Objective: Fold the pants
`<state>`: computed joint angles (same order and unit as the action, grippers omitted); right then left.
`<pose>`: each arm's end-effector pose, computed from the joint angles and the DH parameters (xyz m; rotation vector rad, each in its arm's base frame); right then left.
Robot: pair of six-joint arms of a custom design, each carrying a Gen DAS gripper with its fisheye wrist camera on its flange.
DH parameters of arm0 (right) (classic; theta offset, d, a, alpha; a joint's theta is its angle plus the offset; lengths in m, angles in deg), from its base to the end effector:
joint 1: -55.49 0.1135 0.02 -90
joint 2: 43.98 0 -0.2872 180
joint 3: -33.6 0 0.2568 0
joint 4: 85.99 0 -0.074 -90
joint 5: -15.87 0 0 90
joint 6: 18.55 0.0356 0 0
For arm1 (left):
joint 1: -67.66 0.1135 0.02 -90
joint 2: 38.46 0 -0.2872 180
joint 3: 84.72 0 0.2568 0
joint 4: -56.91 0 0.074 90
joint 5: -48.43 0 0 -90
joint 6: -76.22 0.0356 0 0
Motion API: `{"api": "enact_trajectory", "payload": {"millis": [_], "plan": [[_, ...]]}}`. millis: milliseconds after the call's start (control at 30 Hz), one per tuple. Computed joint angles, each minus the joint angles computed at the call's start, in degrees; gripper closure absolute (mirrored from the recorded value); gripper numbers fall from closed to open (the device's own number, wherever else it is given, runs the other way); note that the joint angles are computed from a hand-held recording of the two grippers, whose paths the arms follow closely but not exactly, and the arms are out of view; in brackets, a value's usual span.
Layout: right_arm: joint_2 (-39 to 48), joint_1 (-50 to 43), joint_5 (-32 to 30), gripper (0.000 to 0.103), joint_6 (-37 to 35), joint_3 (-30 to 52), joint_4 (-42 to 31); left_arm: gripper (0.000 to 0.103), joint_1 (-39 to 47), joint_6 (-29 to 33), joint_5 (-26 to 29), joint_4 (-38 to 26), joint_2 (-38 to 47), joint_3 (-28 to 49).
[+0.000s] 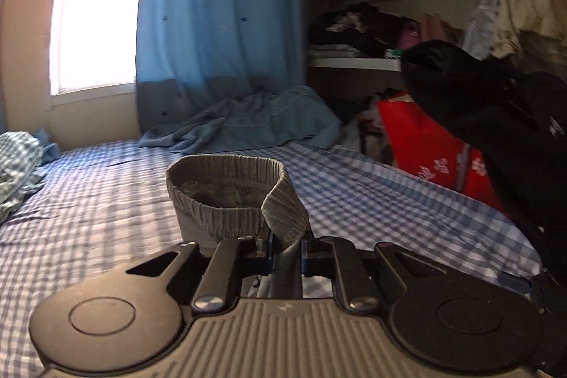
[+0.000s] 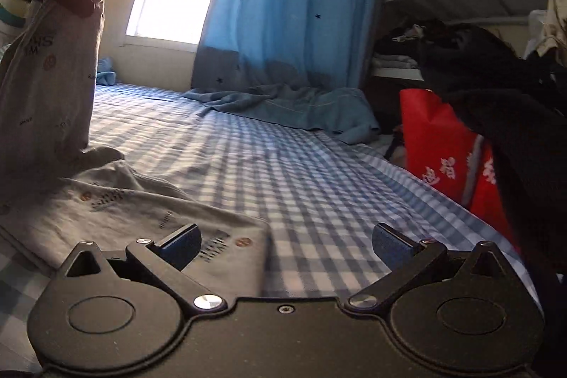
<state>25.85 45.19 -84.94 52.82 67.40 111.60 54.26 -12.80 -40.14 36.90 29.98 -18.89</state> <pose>0.2295 -0.0349 0.1976 -0.2652 1.8714 -0.1667 0.2645 -0.0639 0.3268 0.2627 1.9516 -0.1664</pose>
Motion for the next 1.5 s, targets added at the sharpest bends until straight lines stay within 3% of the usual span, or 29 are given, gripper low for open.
{"api": "enact_trajectory", "payload": {"millis": [200,367,467,533,633,733,933,1067,1200,1267,1333,1400,1500], "plan": [[3.8,-11.9,-4.0,0.001,-1.5,-1.3,2.5,0.089,-16.2,2.4,-5.0,6.3,10.5,-1.0],[6.8,-17.4,-6.2,0.001,-2.9,-2.4,4.8,0.087,-21.6,3.2,-8.2,12.6,19.7,-5.3],[7.5,-18.7,-6.9,0.001,-3.4,-2.7,4.8,0.073,-23.5,3.5,-10.5,15.0,21.0,-8.4],[7.4,-18.7,-7.2,0.001,-3.5,-2.6,4.6,0.052,-24.5,3.9,-12.1,17.0,19.4,-11.1],[6.7,-18.1,-8.1,0.001,-2.4,-1.6,3.4,0.035,-25.3,6.2,-14.8,20.6,15.1,-16.4],[5.3,-17.2,-10.1,0.001,0.6,0.1,0.4,0.026,-25.0,8.6,-15.6,21.6,11.2,-20.2],[3.8,-12.1,-14.5,0.001,9.3,7.4,-10.8,0.026,-22.2,6.1,-9.5,12.9,6.0,-22.5],[4.4,-3.1,-8.7,0.001,8.5,13.6,-21.6,0.023,-21.1,3.6,-6.4,12.6,2.2,-25.6],[4.1,5.2,-2.0,0.001,7.3,15.9,-26.7,0.022,-20.3,1.8,-7.4,9.6,-3.9,-27.5],[4.5,9.3,3.5,0.001,6.0,15.4,-26.2,0.017,-19.6,0.2,-9.0,8.3,-8.2,-28.5],[6.1,12.4,10.4,0.001,5.1,14.7,-24.9,0.003,-18.4,-1.7,-11.9,7.0,-12.0,-28.7],[6.7,13.2,15.3,0.001,5.0,12.2,-22.2,0.001,-17.1,-3.2,-16.0,6.6,-15.3,-29.3],[3.9,8.8,12.3,0.001,8.3,7.4,-19.6,0.001,-15.1,-4.1,-22.2,5.7,-15.4,-29.1]]}}
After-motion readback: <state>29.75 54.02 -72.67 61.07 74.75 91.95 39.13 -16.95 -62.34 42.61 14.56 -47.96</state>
